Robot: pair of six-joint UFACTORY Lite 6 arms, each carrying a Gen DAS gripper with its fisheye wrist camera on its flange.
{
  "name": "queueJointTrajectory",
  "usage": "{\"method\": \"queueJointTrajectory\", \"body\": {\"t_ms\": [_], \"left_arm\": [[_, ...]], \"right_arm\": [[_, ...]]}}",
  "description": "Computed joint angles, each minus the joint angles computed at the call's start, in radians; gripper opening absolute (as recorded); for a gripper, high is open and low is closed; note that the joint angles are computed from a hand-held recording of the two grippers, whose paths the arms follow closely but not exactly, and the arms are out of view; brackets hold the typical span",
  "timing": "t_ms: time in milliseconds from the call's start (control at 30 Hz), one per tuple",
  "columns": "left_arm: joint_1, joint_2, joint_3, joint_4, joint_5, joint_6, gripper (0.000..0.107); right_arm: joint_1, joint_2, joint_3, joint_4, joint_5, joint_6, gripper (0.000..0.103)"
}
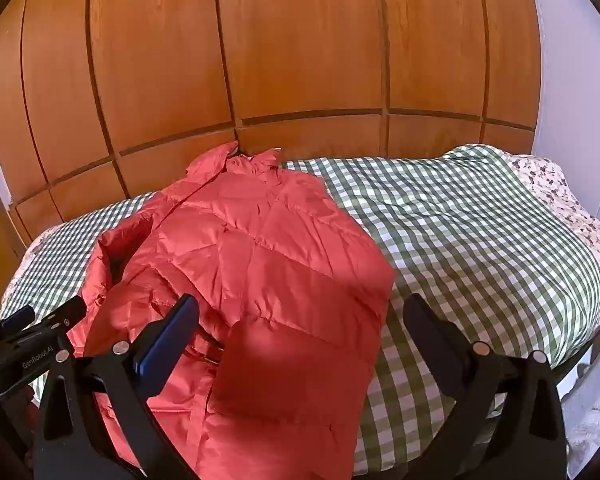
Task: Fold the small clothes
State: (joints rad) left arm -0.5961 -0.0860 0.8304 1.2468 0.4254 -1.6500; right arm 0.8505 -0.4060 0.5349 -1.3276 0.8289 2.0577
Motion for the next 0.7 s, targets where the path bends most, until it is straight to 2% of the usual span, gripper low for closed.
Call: {"method": "queueJointTrajectory", "body": {"t_ms": [267,700], "left_arm": [[0.018,-0.006,0.01,-0.037,-0.014,0.05,0.099],[0.001,-0.004,0.003,-0.02,0.0,0.016,0.099]], "right_arm": [[0.007,0.017,0.026,0.014,0.008,-0.014,0.101],[0.003,0.015,0.01,0.002,-0.006,0.002,0.101]]}}
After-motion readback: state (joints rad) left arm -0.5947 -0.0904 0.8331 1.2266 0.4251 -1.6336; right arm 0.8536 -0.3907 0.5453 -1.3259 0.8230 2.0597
